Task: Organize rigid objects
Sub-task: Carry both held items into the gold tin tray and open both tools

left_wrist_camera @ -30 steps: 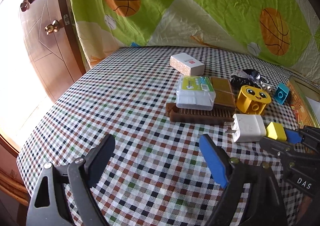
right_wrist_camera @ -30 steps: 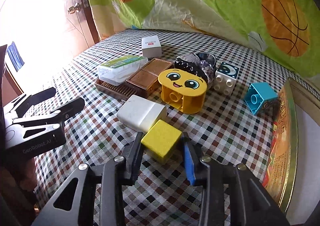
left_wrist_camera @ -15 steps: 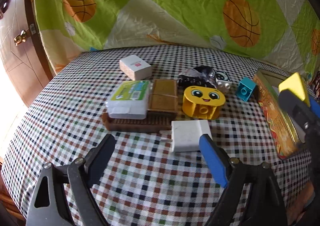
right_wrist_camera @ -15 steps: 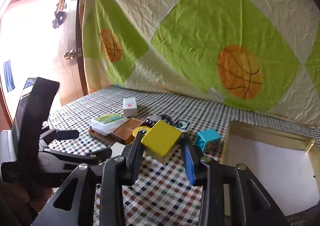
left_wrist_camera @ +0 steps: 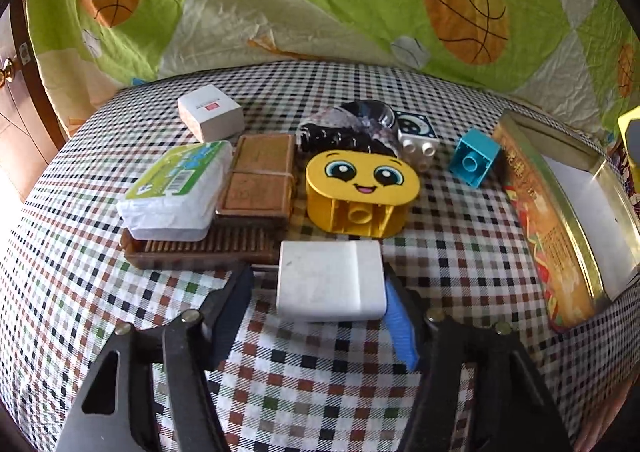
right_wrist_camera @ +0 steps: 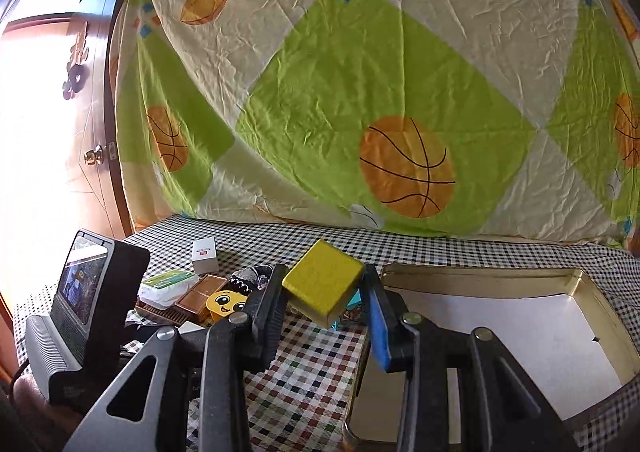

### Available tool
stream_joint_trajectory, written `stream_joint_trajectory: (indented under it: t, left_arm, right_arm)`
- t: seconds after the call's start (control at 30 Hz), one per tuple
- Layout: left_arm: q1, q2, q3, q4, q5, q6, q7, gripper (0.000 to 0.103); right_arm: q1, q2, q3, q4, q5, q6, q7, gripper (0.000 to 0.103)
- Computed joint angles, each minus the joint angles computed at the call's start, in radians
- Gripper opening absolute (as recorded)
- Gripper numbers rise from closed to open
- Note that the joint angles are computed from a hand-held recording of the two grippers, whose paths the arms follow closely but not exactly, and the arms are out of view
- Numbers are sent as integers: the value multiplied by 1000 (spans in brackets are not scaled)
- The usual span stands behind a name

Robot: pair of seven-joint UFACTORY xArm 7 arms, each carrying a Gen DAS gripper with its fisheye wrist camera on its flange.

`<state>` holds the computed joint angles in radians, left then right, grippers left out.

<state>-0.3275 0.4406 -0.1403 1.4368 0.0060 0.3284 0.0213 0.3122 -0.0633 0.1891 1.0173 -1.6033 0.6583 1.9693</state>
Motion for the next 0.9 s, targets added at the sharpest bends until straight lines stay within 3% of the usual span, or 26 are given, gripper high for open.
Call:
stream_joint_trajectory:
  t: [0.3, 0.6, 0.73, 0.9]
  left_arm:
    - [31, -111, -30, -147, -52, -157, 3, 63]
    - [-19, -163, -22, -152, -10, -187, -23, 63]
    - [-107, -171, 48, -153, 97, -204, -121, 63]
    - [-179, -162, 87, -127, 210, -218, -210, 63]
  right_arm:
    - [-16, -75, 8, -61, -49, 48, 115, 39]
    - [-50, -195, 32, -180, -7, 143, 52, 39]
    - [-81, -274, 36, -262, 41, 170, 11, 39]
    - [-139, -373, 21, -352, 93, 149, 7, 39]
